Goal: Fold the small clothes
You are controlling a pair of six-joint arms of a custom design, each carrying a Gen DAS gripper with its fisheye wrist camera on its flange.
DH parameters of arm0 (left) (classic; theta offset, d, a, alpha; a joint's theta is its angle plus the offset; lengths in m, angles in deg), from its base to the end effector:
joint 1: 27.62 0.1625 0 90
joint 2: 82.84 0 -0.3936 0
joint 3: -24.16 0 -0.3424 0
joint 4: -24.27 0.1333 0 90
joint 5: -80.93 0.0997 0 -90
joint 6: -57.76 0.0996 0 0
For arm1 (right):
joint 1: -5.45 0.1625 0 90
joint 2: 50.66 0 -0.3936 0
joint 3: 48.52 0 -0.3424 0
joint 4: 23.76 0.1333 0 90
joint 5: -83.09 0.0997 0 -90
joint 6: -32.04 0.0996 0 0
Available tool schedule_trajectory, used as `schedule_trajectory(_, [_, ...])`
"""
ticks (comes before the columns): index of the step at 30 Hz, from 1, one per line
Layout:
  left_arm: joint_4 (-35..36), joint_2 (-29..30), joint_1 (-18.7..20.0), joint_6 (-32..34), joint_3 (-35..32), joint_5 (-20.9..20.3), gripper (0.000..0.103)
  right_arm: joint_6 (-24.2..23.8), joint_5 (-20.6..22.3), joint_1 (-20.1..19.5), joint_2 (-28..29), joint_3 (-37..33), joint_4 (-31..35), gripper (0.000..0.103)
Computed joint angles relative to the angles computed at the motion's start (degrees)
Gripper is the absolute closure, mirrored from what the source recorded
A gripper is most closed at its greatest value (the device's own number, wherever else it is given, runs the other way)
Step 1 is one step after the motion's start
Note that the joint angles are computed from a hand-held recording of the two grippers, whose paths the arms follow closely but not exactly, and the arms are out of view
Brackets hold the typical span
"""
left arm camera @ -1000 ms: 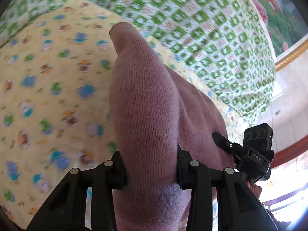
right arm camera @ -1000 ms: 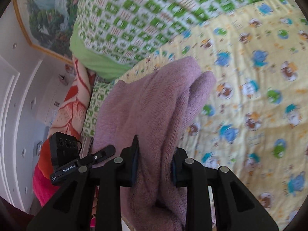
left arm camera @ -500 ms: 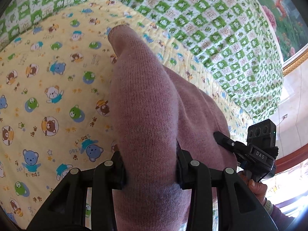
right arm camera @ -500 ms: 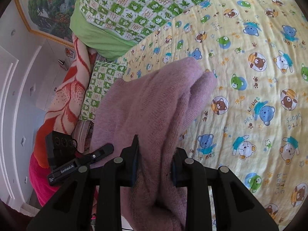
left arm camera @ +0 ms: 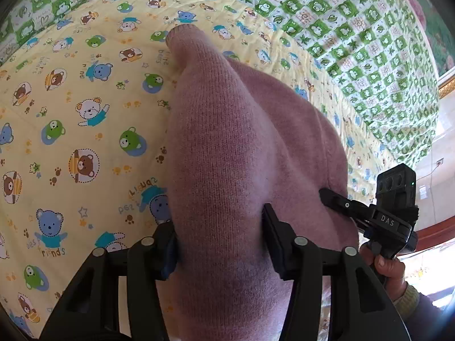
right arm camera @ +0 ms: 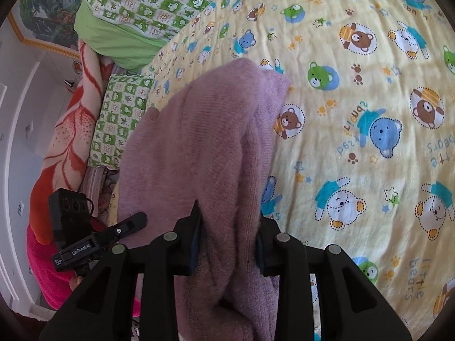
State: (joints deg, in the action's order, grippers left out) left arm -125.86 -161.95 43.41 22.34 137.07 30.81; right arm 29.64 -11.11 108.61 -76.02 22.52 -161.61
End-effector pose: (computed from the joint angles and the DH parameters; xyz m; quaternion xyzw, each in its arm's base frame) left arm 0.0297 -0.5201 0.3343 -0.2078 0.8948 -0.3422 0.1975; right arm 0.2817 -0.6513 -0.0094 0.1346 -0.9900 0.0223 0.0347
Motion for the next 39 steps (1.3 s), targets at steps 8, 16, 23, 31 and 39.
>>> schedule_trajectory(8, [-0.9, -1.2, 1.0, -2.7, 1.2, -1.9, 0.035, 0.5, -3.2, 0.8, 0.8, -1.0, -0.1, 0.053])
schedule_trajectory(16, [6.9, -5.6, -4.0, -7.9, 3.8, 4.8, 0.026, 1.8, -7.1, 2.8, -3.6, 4.3, -4.7, 0.051])
schedule_trajectory(23, [10.0, -8.9, -5.5, -10.3, 8.2, 2.2, 0.023, 1.7, -7.0, 3.4, -8.7, 11.0, -7.1, 0.038])
schedule_trajectory(31, [6.8, -9.3, -3.5, -11.8, 12.4, -3.8, 0.023, 2.0, -6.5, 1.4, -10.3, 18.3, -7.6, 0.024])
schedule_trajectory(39, [4.8, -8.8, -4.6, -7.3, 11.8, -7.0, 0.082, 3.2, -0.2, -0.3, -9.9, 19.6, -7.5, 0.075])
